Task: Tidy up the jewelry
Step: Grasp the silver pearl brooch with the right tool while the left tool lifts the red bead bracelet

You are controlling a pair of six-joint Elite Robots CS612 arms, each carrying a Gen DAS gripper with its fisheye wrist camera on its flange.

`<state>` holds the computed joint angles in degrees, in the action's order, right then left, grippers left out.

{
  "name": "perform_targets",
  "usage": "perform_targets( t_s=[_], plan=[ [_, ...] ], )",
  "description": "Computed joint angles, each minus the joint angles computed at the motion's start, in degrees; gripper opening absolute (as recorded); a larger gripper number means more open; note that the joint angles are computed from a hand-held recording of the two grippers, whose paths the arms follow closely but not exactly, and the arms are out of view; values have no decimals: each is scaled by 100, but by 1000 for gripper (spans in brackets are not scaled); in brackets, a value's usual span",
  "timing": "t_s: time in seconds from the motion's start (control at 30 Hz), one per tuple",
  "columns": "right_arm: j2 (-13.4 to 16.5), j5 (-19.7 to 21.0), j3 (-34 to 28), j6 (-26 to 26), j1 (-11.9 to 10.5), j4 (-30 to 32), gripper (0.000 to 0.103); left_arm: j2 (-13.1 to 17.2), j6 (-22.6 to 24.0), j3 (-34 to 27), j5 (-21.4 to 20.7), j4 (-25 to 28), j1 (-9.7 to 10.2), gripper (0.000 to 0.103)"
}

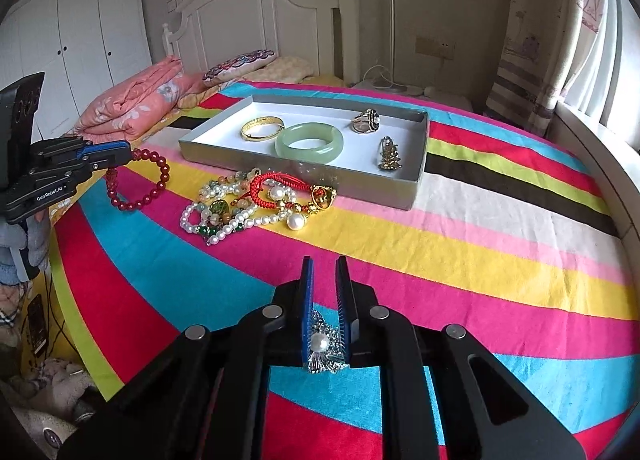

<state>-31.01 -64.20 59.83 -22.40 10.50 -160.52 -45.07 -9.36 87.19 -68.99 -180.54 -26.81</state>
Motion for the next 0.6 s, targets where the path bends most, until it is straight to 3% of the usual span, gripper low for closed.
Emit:
perform_targets(
  t_s=[0.07,0.1,0.13,0.2,0.33,0.37,0.47,0.6],
  plan=[
    [-6,90,-59,-177,-14,407,29,9,-28,29,-41,23,8,11],
    [-15,69,-58,-287,-11,514,59,10,-39,43,-46,17,7,11],
    [-36,30,-13,-427,-3,517,77,5,-54,68,-49,-4,8,11],
    [-78,20,37,-733,7,661,77,-11,-71,106,-61,-39,11,11],
    [-48,-527,-94,-1197,100,1142,73,-25,-80,130,-63,-87,11,11],
    [-39,-444,-113,-1257,90,1206,71,-27,-81,135,-70,-99,9,11],
    [-51,-235,-115,-1436,49,1313,38,-34,-82,154,-97,-140,1,11],
    [-105,-419,24,-1445,53,1033,32,-28,-41,144,-109,-177,-10,11]
  ],
)
